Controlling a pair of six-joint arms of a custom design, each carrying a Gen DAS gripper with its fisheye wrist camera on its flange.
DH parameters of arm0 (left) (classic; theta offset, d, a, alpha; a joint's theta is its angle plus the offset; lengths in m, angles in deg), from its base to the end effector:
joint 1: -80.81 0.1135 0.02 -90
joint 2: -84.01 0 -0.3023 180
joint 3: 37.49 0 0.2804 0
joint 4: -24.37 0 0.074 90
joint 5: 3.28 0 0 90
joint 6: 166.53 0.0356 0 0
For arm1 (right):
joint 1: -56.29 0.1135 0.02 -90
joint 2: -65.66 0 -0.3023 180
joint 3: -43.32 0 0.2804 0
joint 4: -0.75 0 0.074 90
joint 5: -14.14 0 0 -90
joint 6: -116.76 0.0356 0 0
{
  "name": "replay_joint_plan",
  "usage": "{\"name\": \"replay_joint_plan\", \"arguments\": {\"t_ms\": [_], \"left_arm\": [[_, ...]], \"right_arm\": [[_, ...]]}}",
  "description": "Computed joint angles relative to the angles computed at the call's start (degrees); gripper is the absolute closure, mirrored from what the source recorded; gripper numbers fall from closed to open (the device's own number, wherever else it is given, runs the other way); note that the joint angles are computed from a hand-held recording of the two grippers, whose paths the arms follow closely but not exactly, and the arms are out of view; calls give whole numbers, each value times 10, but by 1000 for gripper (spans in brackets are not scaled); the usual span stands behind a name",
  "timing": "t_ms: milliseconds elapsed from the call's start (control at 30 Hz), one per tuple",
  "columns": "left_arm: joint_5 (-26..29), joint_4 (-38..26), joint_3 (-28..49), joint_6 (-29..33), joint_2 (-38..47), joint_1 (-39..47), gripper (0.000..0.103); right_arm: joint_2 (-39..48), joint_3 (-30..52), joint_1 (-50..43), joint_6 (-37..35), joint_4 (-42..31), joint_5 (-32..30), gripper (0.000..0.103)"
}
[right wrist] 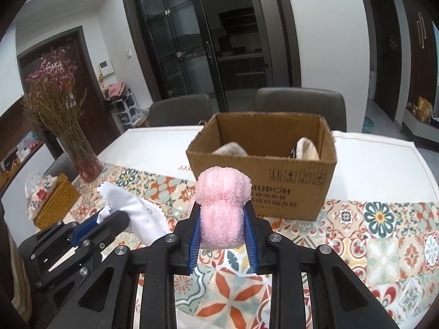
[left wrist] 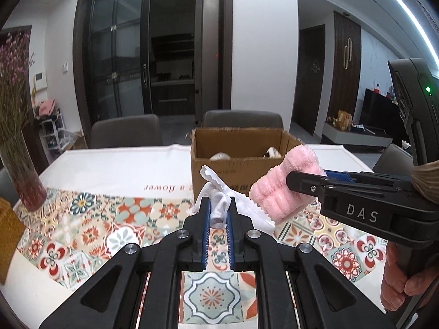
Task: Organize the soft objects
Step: 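Lift and carry the wipe and hair band with both grippers over the box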
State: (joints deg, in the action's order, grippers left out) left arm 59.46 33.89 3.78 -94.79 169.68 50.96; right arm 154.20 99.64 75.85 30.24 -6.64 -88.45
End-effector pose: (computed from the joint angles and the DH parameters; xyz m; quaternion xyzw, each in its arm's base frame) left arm 0.2546 -0.1273 0.1583 -0.0215 0.8682 0.0075 0.4958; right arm 0.3115 0.1189 0.1969 -0.1720 0.8840 0.1817 0.3948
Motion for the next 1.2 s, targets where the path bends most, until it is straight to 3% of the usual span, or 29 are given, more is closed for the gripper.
{"name": "replay_joint_plan", "arguments": {"t_ms": [700,1200], "left_arm": [[-3,-20,48,77,-59,-3,91],[34,12,114,123,-4,38,91]], "right_arm": [[-83,16,-18,20,-27,25,74],[-47,77,-35,13,-20,35,74]]}}
